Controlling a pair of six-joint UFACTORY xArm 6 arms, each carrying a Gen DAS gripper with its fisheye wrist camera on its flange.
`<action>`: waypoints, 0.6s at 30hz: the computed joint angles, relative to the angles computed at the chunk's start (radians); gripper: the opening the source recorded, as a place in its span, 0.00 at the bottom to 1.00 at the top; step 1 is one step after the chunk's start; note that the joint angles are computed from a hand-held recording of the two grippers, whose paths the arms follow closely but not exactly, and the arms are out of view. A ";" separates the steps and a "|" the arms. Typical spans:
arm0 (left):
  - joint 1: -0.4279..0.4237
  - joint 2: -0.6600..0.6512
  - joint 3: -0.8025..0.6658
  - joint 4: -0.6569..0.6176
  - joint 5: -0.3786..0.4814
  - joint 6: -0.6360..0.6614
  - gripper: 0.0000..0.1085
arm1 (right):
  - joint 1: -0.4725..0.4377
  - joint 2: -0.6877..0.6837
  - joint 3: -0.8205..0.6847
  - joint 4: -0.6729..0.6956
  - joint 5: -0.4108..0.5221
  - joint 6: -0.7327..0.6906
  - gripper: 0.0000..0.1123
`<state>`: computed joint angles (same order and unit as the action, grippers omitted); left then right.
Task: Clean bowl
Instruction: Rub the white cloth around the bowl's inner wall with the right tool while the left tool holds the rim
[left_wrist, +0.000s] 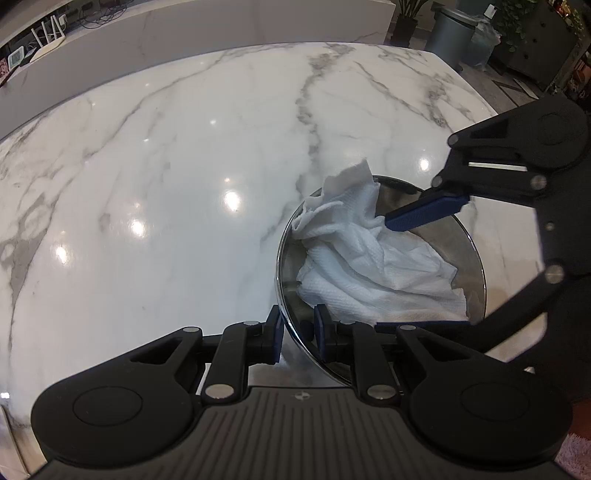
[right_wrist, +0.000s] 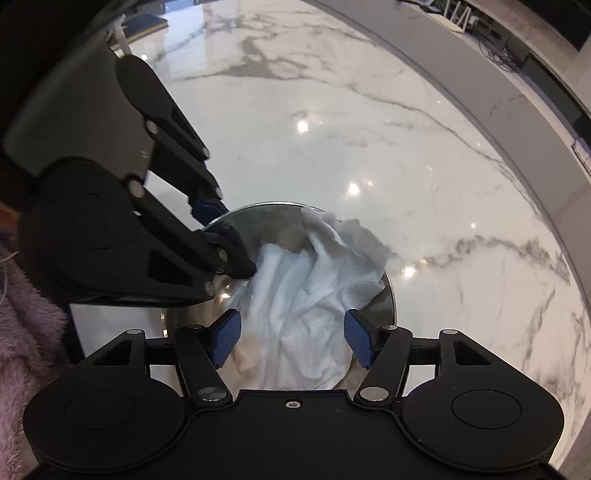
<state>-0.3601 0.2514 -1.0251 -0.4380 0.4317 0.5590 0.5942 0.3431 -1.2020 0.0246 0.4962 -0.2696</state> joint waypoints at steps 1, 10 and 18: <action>0.001 0.003 -0.003 -0.003 0.001 0.003 0.15 | 0.000 0.008 -0.010 0.013 0.010 -0.004 0.54; 0.003 0.006 -0.006 -0.013 0.006 0.025 0.16 | -0.003 0.046 -0.033 0.043 0.004 0.025 0.50; -0.004 0.003 0.004 0.021 -0.012 0.020 0.16 | -0.004 0.031 0.016 -0.012 -0.059 0.085 0.14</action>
